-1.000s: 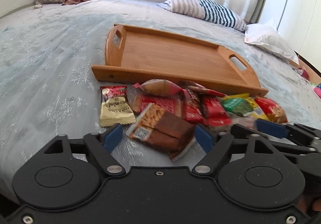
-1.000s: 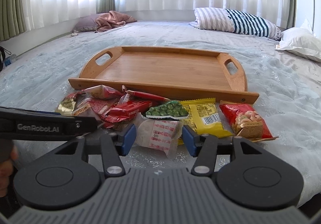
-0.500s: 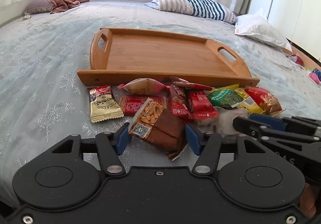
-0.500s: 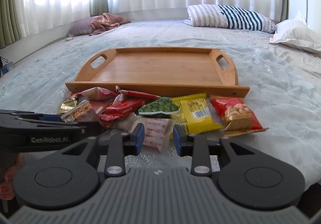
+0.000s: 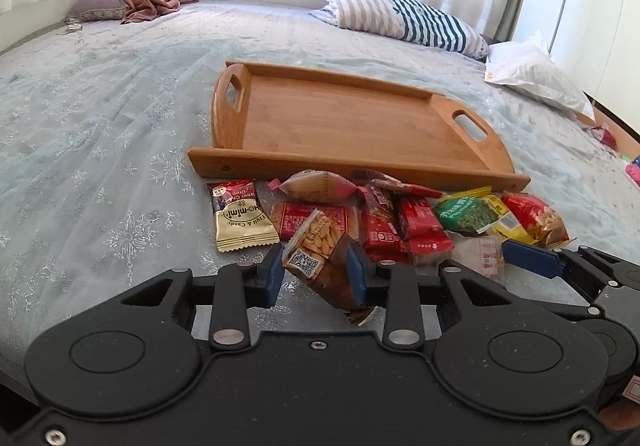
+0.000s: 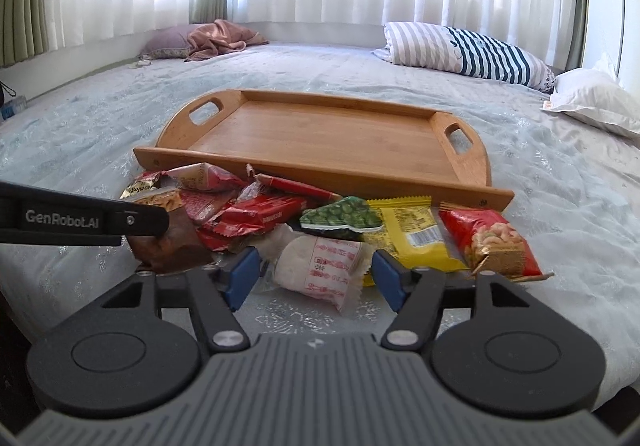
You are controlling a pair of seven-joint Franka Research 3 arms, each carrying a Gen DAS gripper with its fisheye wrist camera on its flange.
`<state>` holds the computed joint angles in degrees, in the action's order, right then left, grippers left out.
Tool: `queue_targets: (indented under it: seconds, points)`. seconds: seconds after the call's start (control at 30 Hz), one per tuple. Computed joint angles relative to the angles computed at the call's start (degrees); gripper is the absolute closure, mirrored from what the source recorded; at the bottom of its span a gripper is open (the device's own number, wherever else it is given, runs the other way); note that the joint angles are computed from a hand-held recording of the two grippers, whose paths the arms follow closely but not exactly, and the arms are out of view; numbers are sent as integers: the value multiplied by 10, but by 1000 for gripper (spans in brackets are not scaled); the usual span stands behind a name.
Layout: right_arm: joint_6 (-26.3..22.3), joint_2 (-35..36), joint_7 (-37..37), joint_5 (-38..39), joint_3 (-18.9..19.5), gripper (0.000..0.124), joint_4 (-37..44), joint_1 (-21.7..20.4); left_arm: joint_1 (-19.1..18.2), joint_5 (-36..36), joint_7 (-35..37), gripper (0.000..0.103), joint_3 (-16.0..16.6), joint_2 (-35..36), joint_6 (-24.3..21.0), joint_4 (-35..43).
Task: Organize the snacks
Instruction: 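Close the left gripper on the brown almond bag while the right gripper grasps the white pastry packet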
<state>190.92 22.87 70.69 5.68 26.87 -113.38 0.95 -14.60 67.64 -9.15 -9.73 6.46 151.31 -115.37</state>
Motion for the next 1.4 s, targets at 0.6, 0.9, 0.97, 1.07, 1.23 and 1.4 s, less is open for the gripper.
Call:
queue_targets:
  seconds: [0.6, 0.9, 0.97, 1.07, 1.23, 1.4]
  points:
    - [-16, -3, 19, 0, 135, 64, -26, -142, -13, 5, 38, 29, 10, 33, 11, 23]
    - [3, -9, 26, -8, 30, 52, -18, -37, -18, 10, 62, 29, 7, 28, -28, 25]
    - [7, -6, 26, -11, 23, 48, -16, -31, -11, -5, 66, 29, 8, 26, -10, 19]
    - [8, -4, 26, -26, 30, 46, -17, -41, -4, -4, 49, 28, 12, 19, 18, 5]
    - [-1, -5, 18, -33, 10, 46, -14, -20, 1, 8, 43, 25, 12, 17, 35, -3]
    - [-2, -5, -8, -26, -10, 48, -13, 6, -5, 9, 70, 23, 10, 28, 18, 10]
